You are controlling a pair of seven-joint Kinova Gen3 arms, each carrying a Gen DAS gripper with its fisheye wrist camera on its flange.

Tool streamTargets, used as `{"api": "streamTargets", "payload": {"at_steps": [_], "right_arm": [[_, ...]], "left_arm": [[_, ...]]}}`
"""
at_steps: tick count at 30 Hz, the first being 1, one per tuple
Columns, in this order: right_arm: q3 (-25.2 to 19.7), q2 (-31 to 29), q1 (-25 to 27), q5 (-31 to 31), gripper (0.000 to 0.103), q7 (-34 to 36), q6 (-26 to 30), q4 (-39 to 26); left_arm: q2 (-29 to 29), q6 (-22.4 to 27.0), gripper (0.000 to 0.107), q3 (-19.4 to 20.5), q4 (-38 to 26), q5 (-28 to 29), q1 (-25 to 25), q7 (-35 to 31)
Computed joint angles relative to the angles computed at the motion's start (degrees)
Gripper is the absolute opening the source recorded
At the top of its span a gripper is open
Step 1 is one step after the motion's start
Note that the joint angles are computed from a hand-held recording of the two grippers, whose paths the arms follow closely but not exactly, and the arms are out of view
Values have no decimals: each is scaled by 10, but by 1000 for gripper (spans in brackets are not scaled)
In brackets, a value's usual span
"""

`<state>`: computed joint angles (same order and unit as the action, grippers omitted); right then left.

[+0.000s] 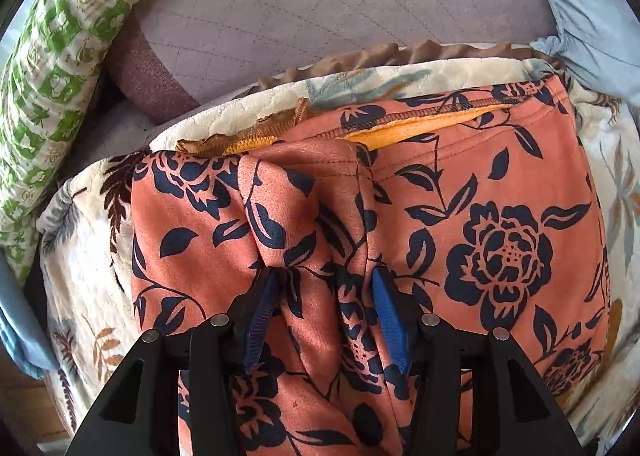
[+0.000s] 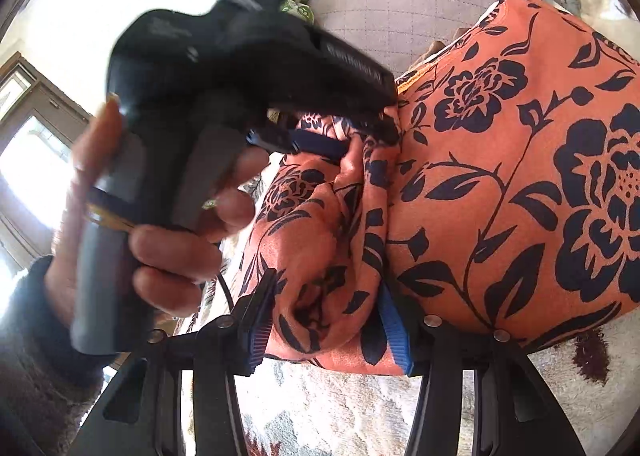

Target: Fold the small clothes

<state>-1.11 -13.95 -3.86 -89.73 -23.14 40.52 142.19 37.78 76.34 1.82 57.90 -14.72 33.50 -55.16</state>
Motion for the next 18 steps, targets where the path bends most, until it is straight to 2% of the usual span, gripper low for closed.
{"api": "streamTargets", "payload": {"at_steps": [1, 2, 3, 4, 9, 11, 14, 18], "right_arm": [[1, 2, 0, 6, 50, 2, 1, -2], [4, 6, 0, 9, 43, 7, 6, -3], [7, 8, 0, 15, 26, 9, 11, -5], [9, 7, 1, 22, 21, 6, 13, -7], [30, -17, 14, 19, 16, 14, 47, -4], [41, -35, 24, 31, 16, 9, 56, -6], [83, -60, 48, 49, 16, 5, 88, -5], [144, -89, 91, 87, 16, 6, 118, -8]], "left_arm": [[-2, -6, 44, -1, 4, 0, 0, 5], [-6, -15, 28, -3, 11, 0, 1, 11], [-13, -29, 16, 2, 23, 6, -4, 9], [-20, -40, 13, 5, 34, 10, -8, 9], [-75, -103, 10, 7, 95, 11, -6, 44], [-93, -113, 10, 12, 92, 14, -5, 56], [-110, -126, 10, 22, 76, 15, 3, 66], [-92, -135, 10, 34, 31, 16, 23, 65]]}}
